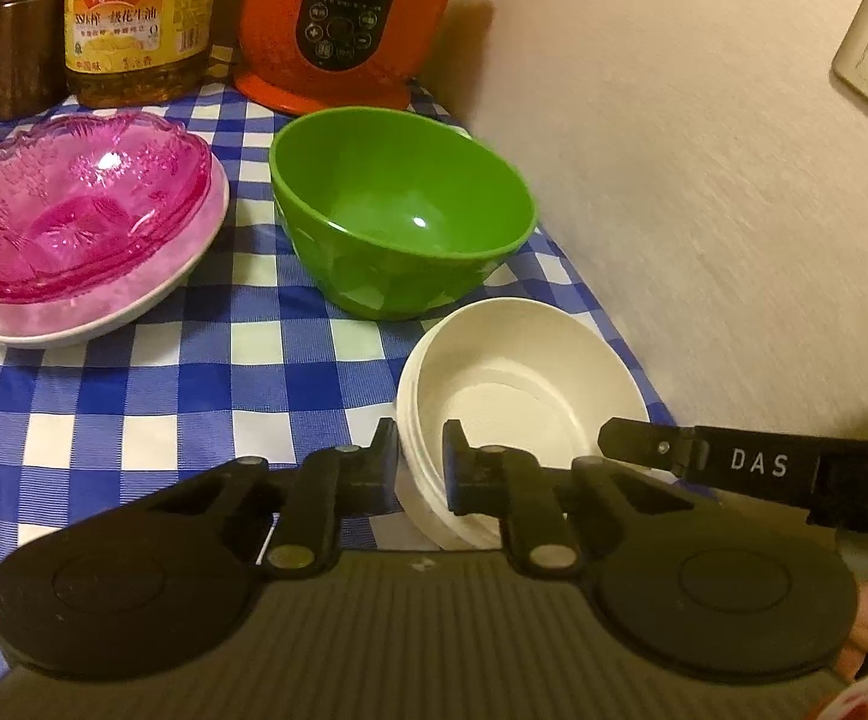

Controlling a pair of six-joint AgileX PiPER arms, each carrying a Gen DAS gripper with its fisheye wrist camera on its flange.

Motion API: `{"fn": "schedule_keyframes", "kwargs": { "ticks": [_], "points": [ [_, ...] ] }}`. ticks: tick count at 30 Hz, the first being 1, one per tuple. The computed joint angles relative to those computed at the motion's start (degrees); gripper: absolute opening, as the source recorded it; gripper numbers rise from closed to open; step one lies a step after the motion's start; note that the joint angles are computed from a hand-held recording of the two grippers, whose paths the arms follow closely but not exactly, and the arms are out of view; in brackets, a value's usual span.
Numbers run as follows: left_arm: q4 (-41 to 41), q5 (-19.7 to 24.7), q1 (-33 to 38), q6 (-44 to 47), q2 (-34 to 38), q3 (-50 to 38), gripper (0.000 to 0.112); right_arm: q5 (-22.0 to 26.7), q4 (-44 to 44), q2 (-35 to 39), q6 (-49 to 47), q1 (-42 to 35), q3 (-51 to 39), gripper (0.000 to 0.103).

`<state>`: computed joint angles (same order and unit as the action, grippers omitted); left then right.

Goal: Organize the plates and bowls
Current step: 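Close both grippers on the rim of the cream-white bowl, then lift the cream-white bowl with both grippers and carry it over the green bowl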

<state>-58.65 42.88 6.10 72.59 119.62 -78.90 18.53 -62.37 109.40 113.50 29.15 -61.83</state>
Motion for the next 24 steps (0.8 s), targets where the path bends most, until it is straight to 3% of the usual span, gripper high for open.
{"fn": "schedule_keyframes", "kwargs": {
  "ticks": [11,24],
  "points": [
    [-1.4,2.9,2.1,1.4,-5.9,2.7,0.013,3.4,-2.1,-4.9,3.1,2.6,1.5,0.012],
    [-0.8,6.0,1.8,-2.0,-8.2,-3.2,0.013,8.2,2.6,-8.4,-4.7,3.0,-3.3,0.012]
  ]
}}
